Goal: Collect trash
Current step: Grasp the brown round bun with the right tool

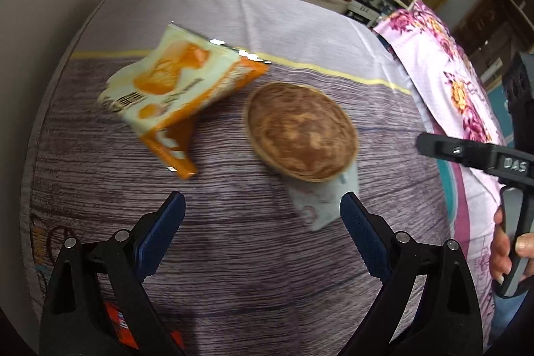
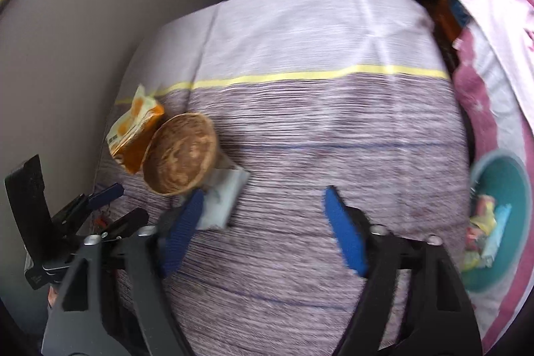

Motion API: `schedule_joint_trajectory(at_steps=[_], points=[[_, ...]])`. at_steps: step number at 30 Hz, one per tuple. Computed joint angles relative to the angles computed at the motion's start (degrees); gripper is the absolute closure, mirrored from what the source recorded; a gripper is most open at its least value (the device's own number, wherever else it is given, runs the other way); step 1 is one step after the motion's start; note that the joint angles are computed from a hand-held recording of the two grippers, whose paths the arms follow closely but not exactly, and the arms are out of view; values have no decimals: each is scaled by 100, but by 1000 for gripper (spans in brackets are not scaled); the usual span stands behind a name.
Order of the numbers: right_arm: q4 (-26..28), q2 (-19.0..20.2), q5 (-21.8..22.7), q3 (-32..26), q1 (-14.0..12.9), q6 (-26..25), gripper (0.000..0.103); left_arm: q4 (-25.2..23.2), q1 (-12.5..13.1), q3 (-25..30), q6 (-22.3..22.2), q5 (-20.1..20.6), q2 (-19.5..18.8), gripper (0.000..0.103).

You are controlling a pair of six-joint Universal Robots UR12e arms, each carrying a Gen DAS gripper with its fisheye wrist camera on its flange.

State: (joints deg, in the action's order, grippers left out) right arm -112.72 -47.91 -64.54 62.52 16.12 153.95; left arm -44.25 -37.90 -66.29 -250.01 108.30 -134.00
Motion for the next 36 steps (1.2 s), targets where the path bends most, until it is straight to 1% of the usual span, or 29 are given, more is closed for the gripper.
schedule_joint_trajectory(at_steps=[1,3,4,6,10,12,13,15,16,17,18,20,23,24,28,30,32,34,36], points=[[94,58,-25,-81,59,-60,44,72,13,-82,-27,-19,31,9],[194,138,-49,-185,139,-105,52,126,26,-150,-53,-55,51,9],[296,199,-31,-268,186,-148,54,137,33,-177,-53,-74,59,9],[419,312,0,-411,270,-221,62,159,40,-239,-28,-97,82,9],[615,463,5,-609,355,-300,68,191,43,-261,-2,-135,73,9],[707,535,17,-702,390,-327,76,212,47,-285,-17,-169,76,9],[765,580,28,-754,412,-334,76,227,49,-304,-28,-180,79,9],[712,599,46,-743,426,-345,79,231,46,-303,-36,-202,72,9],[667,597,42,-726,435,-338,85,234,46,-306,-33,-213,70,9],[639,592,51,-713,434,-328,97,225,47,-289,-24,-229,59,9],[582,589,73,-699,436,-305,98,215,47,-261,-7,-249,44,9],[241,482,166,-522,398,-255,98,174,51,-173,47,-290,-7,9],[51,432,286,-476,313,-56,98,43,48,81,225,-339,-132,9],[-105,400,281,-436,268,52,98,-1,44,185,314,-351,-182,9],[-313,367,297,-414,152,312,98,-239,29,653,707,-371,-424,9],[-429,334,272,-369,81,411,98,-379,54,893,825,-459,-559,9],[-542,297,249,-307,5,503,98,-589,65,1229,993,-506,-745,9],[-663,250,226,-221,-61,546,98,-971,64,1613,1132,-459,-946,9],[-746,236,239,-172,-112,613,98,-1244,68,1873,1172,-426,-1090,9]])
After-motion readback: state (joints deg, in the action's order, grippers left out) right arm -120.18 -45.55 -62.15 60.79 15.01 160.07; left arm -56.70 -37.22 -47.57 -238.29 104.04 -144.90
